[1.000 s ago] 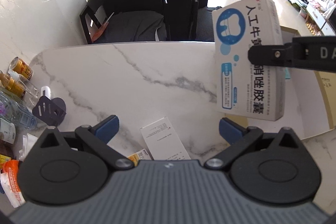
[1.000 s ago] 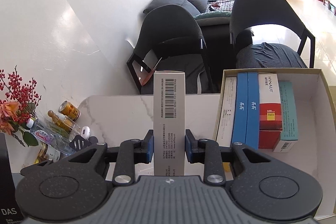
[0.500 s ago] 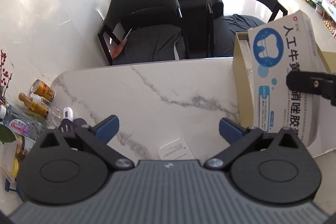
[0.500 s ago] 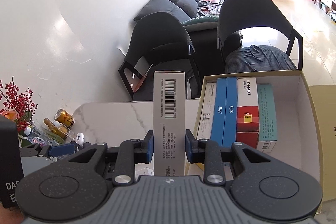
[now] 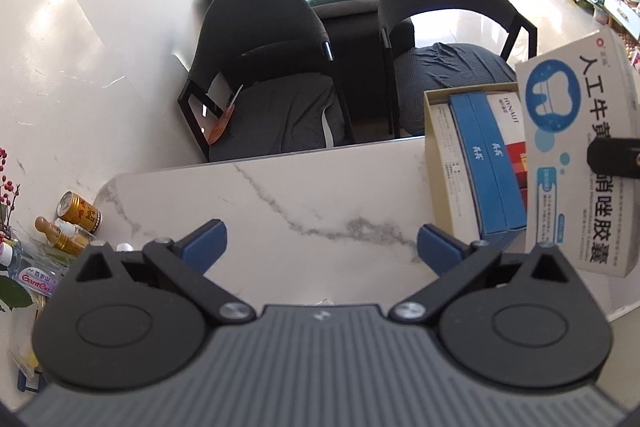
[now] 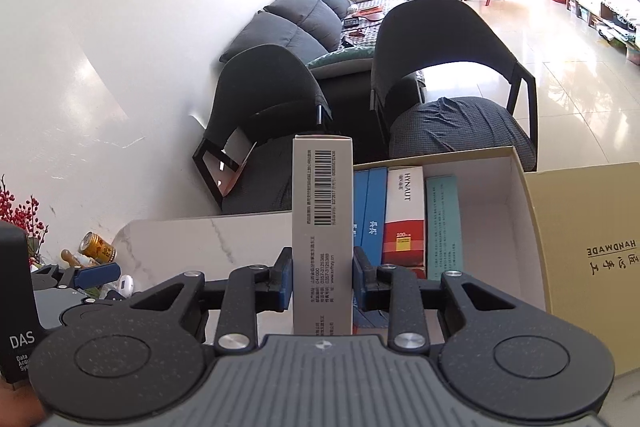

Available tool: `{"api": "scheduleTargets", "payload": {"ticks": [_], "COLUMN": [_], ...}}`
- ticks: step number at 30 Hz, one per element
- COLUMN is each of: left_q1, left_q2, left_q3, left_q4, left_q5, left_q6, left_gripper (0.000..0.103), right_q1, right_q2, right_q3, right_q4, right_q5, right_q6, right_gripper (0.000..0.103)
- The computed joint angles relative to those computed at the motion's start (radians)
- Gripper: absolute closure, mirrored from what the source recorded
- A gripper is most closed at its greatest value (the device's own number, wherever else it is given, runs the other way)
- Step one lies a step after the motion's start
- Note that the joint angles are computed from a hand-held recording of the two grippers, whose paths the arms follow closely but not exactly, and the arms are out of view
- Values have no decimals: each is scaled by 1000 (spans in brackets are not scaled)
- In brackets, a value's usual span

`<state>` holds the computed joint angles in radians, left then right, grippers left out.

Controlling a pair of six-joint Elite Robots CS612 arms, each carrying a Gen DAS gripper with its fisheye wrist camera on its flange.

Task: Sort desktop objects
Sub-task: 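Carry the white capsule box over the cardboard box with the right gripper, then lower the white box beside the teal box and open the right gripper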

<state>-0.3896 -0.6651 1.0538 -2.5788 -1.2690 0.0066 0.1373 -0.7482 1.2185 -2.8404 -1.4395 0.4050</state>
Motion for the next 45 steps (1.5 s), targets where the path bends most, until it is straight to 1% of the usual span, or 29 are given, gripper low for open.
{"api": "scheduleTargets", "payload": {"ticks": [7, 10, 15, 18, 21, 23, 27, 31, 35, 40, 45], "left_q1": [2, 7, 10, 15, 18, 21, 26, 31, 40, 51, 56], "left_q2": [15, 23, 25, 26, 27, 26, 19, 7, -9, -28, -47], "left_q3": [-25, -38, -33, -32, -30, -28, -14, 17, 49, 85, 120], "left_q4": [3, 15, 10, 17, 31, 39, 48, 49, 81, 107, 107], "left_q5": [-54, -101, -134, -159, -156, -157, -163, -157, -154, -148, -141], "left_q6": [-31, -54, -77, -87, -93, -104, -129, -143, -186, -248, -297], "left_gripper": [0, 0, 0, 0, 0, 0, 0, 0, 0, 0, 0], "right_q1": [-12, -17, -25, -33, -37, -43, -48, -50, -51, -54, -54], "right_q2": [-5, -7, -3, 8, 27, 43, 73, 112, 157, 205, 246], "right_q3": [16, 20, 22, 11, -12, -32, -76, -138, -209, -287, -359], "right_q4": [4, 18, 42, 71, 100, 123, 165, 225, 283, 349, 402], "right_q5": [-51, -80, -129, -143, -169, -164, -177, -195, -213, -199, -188], "right_q6": [4, 6, 1, 8, -1, 5, -7, -45, -81, -107, -133], "right_gripper": [71, 71, 71, 71, 71, 71, 71, 71, 71, 71, 71]}}
